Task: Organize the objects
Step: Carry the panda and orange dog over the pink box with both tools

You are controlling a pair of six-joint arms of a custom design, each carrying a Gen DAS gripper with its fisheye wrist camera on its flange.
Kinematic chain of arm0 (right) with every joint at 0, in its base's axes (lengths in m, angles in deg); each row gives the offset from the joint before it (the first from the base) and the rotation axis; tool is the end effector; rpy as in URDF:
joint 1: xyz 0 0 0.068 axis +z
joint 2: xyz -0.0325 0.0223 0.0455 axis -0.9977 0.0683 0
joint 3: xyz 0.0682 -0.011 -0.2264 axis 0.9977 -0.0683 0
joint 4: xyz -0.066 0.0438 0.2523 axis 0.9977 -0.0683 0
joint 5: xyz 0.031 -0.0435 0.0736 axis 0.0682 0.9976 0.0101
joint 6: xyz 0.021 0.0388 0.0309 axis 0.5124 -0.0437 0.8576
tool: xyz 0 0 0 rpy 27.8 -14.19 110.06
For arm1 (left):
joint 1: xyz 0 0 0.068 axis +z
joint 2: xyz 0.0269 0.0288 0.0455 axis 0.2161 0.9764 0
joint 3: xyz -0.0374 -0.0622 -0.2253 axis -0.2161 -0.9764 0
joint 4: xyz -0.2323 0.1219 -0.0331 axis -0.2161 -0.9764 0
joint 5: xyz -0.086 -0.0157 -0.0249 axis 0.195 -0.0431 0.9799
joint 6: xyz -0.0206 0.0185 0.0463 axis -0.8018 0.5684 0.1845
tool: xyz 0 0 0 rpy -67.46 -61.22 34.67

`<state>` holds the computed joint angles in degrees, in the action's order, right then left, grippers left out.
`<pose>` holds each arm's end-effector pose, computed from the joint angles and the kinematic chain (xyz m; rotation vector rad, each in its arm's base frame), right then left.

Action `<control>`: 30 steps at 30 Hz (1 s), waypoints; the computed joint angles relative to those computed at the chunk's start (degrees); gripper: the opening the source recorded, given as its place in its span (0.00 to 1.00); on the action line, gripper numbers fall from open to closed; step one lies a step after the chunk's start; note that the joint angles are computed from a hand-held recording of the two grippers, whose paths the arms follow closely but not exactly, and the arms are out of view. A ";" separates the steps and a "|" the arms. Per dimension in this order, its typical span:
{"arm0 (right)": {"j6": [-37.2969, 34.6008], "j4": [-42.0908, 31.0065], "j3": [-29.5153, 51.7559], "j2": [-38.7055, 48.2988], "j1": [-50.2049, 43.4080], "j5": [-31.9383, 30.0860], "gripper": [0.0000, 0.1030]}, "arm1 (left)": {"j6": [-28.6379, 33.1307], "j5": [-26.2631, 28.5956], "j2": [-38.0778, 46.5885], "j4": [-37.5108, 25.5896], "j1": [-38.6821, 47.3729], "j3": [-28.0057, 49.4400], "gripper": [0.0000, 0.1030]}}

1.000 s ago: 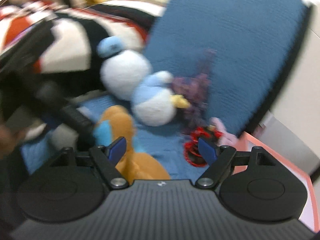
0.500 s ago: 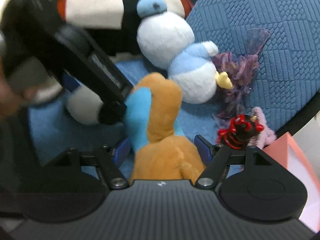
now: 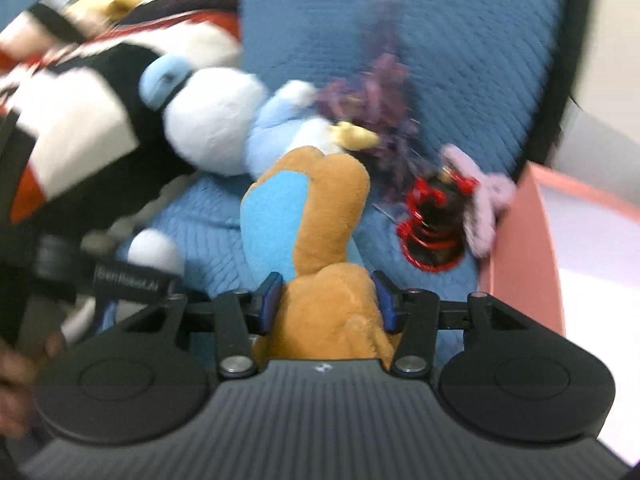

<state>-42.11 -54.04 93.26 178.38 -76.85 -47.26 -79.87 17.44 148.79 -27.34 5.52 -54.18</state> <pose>0.3402 0.0655 0.2414 -0.6239 2.3122 0.2987 0.2194 -0.0236 0.1533 -1.1638 2.4014 -0.2581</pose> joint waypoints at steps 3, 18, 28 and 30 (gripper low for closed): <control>4.76 -0.41 -1.44 -1.15 -0.45 1.16 0.46 | -0.32 -0.80 -0.07 -0.34 -0.80 0.22 0.60; 4.21 1.48 -6.80 -3.20 1.26 7.02 0.72 | -1.71 -0.96 -10.20 -4.28 -3.67 -2.20 0.59; 10.81 -4.40 -0.90 2.54 1.61 4.87 0.59 | -0.37 -0.62 -13.21 -4.87 -4.09 -1.92 0.59; 11.99 -5.45 -0.35 1.71 1.78 5.72 0.59 | -0.19 -0.57 -13.55 -5.05 -4.23 -1.80 0.59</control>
